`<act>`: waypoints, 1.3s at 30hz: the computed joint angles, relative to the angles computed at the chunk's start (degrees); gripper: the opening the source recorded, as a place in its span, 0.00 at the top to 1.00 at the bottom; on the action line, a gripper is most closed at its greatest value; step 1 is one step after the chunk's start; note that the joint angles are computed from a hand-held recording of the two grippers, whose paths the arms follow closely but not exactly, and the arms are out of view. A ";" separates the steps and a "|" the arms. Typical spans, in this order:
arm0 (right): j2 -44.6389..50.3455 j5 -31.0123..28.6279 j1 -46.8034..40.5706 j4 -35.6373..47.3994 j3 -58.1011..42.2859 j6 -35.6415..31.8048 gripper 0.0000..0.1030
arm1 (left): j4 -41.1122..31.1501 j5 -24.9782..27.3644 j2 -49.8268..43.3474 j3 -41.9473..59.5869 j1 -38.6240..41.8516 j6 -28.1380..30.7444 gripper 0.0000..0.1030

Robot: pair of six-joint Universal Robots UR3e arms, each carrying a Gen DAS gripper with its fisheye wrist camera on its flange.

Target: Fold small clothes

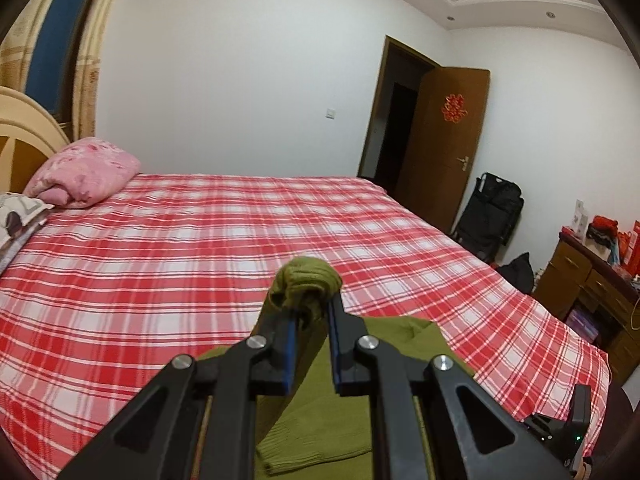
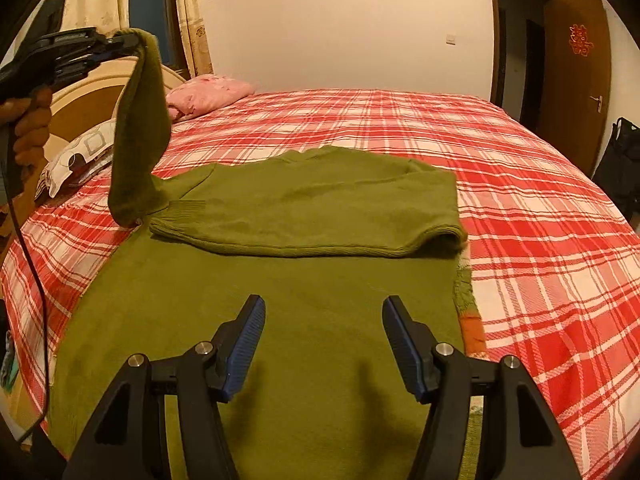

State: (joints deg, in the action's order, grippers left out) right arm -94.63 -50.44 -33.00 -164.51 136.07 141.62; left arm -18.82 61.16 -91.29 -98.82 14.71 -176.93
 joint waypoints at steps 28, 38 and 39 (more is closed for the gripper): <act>6.68 0.57 -2.97 -3.79 0.40 0.96 0.40 | 4.31 17.76 -22.67 11.95 -24.89 0.56 0.30; 7.14 -3.93 1.60 1.77 -8.42 1.72 0.40 | 12.94 23.88 -14.45 -10.21 -8.91 5.97 0.14; 8.34 -5.67 3.40 2.09 -11.33 1.93 0.40 | 12.94 24.25 -15.12 -10.54 -7.97 6.22 0.14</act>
